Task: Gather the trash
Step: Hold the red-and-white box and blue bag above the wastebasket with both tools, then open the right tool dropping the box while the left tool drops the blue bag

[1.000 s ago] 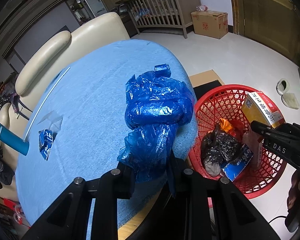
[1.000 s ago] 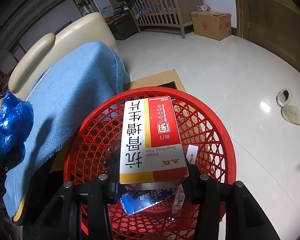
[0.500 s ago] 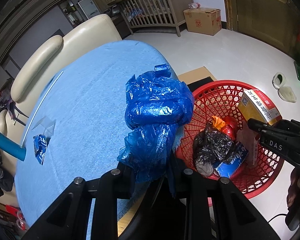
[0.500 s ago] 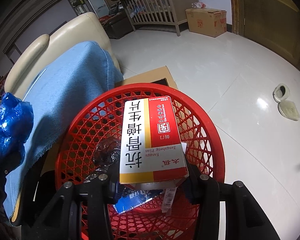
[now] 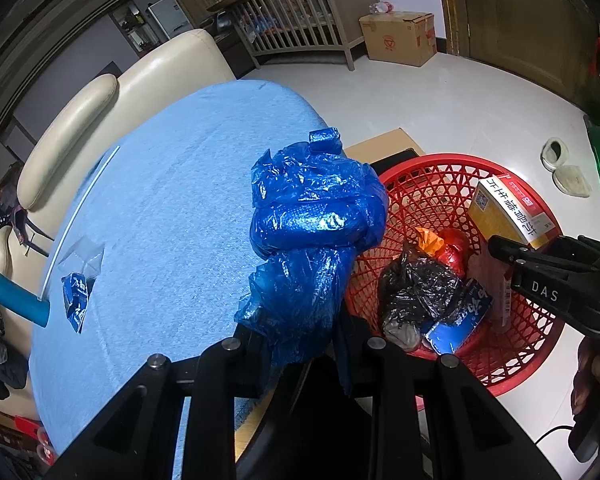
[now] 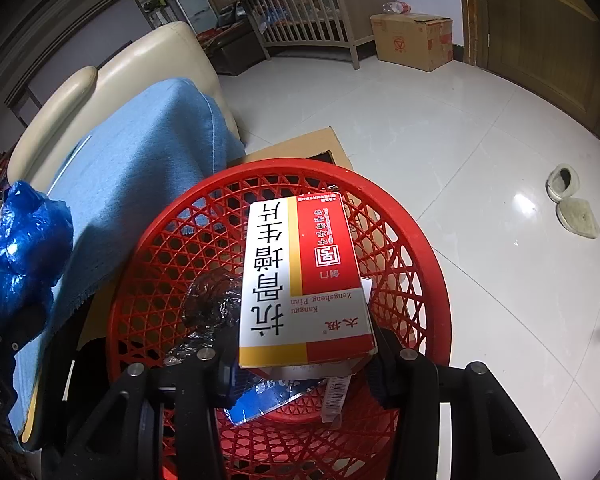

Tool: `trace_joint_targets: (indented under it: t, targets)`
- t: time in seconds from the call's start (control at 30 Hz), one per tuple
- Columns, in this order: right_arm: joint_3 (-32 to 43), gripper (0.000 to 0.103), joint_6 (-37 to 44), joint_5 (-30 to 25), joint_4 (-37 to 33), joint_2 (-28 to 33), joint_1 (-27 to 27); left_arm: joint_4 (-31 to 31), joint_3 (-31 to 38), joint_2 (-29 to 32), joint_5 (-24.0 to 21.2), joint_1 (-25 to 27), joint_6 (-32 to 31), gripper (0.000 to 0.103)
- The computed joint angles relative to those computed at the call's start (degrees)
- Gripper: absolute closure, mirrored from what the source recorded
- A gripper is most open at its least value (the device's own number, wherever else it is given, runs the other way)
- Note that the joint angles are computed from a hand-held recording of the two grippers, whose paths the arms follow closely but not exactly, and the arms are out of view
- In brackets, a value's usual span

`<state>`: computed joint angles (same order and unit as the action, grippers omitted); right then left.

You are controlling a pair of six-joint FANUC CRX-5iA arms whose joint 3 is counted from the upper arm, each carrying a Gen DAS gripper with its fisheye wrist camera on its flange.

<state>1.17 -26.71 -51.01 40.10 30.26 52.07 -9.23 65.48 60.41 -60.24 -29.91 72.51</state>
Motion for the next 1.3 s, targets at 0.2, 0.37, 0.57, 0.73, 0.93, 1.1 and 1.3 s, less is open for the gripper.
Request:
trace_joint_targets:
  t: [0.2,0.37,0.57,0.73,0.93,1.1,1.3]
  targets:
    - [0.2,0.053,0.1,-0.1,-0.2,0.1,0.0,-0.2,0.1,0.2,-0.3,-0.4,-0.4,0.075]
    - [-0.1,0.053,-0.2,0.1,-0.1,-0.1,-0.1,-0.6,0.6,0.4,-0.6,-0.8,-0.6,0.075]
    - [-0.2,0.053,-0.4,0.3,-0.3,-0.1,-0.2,-0.8,1.1,0.7,-1.1,-1.3,-1.0,0.075]
    - [-0.5,0.053,-0.7,0.5,-0.1,-0.1,-0.3,-1.1,1.7,1.0,-1.7,-1.7,-1.5,0.075]
    - [-0.8,0.053,-1.1,0.8,0.2,-0.3,-0.3,-1.7,3.4,2.1,-2.8,-2.3,-1.6,0.075]
    - [-1.2,0.053,-1.7,1.1,0.6,-0.5,-0.3,-2.2,3.9,2.4,-3.3,-2.6,-1.6,0.075]
    - [-1.5,0.053,-2.0,1.2,0.7,-0.7,-0.2,-2.5,4.4,2.7,-3.9,-2.7,-1.7,0.075]
